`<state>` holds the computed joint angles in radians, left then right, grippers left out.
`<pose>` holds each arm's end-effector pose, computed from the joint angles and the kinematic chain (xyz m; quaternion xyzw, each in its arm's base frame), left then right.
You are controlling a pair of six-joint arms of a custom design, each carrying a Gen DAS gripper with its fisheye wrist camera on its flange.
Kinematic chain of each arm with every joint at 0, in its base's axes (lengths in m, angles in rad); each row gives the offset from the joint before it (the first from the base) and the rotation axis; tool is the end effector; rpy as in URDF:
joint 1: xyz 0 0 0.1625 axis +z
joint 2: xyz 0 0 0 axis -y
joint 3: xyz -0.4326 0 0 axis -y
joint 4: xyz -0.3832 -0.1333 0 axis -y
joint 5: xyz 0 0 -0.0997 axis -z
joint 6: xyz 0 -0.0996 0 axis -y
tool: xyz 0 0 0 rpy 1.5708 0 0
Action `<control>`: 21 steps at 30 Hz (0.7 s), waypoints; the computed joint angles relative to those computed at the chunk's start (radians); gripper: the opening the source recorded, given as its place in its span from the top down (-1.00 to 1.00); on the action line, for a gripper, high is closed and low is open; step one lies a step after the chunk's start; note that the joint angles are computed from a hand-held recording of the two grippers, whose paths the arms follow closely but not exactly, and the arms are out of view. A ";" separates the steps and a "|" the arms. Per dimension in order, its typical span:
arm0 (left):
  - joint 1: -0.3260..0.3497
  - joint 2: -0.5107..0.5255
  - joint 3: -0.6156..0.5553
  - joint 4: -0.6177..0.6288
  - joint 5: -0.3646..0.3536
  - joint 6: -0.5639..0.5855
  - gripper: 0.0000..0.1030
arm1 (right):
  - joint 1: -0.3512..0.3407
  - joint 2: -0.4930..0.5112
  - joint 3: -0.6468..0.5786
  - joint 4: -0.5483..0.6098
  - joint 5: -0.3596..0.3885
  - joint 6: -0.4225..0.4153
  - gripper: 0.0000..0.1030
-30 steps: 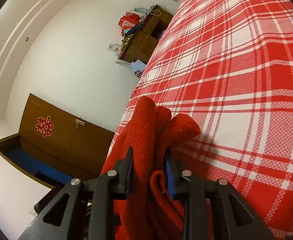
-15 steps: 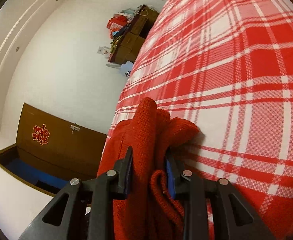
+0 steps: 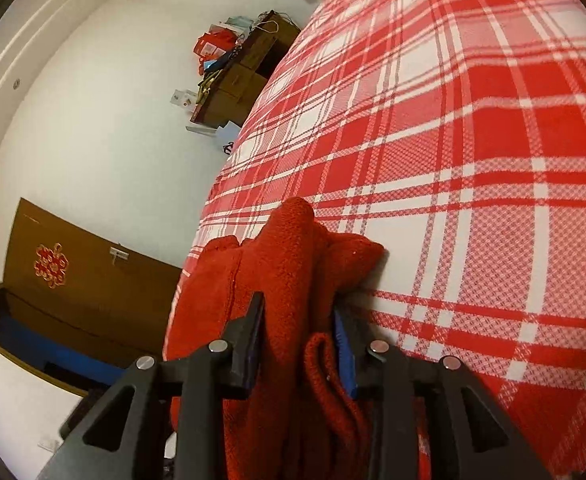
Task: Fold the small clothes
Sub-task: 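Lower the folded bundle onto the bedspread and open both tools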
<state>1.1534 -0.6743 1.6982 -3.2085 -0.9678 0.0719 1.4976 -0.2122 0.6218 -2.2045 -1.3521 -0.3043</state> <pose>-0.0965 -0.6857 0.0957 0.1334 0.9049 -0.3328 0.2293 0.0892 -0.9021 0.0284 -0.1260 0.9798 -0.1295 0.0857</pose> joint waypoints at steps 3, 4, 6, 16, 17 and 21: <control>-0.016 -0.011 0.013 -0.002 0.034 -0.001 -0.39 | 0.009 -0.033 0.058 -0.061 -0.029 -0.024 0.35; -0.023 -0.013 0.020 -0.020 0.047 0.008 -0.39 | 0.014 -0.058 0.103 -0.113 -0.049 -0.039 0.35; -0.038 -0.018 0.038 -0.078 0.061 0.045 -0.54 | 0.018 -0.092 0.164 -0.179 -0.061 -0.067 0.35; -0.027 0.048 -0.036 -0.207 0.220 0.128 -0.85 | 0.054 -0.244 0.443 -0.233 -0.013 -0.313 -0.02; -0.021 0.054 -0.047 -0.195 0.244 0.118 -0.90 | 0.058 -0.244 0.454 -0.239 -0.047 -0.322 -0.02; 0.012 0.048 -0.049 -0.132 0.225 0.032 -1.00 | 0.056 -0.216 0.456 -0.310 -0.168 -0.302 -0.02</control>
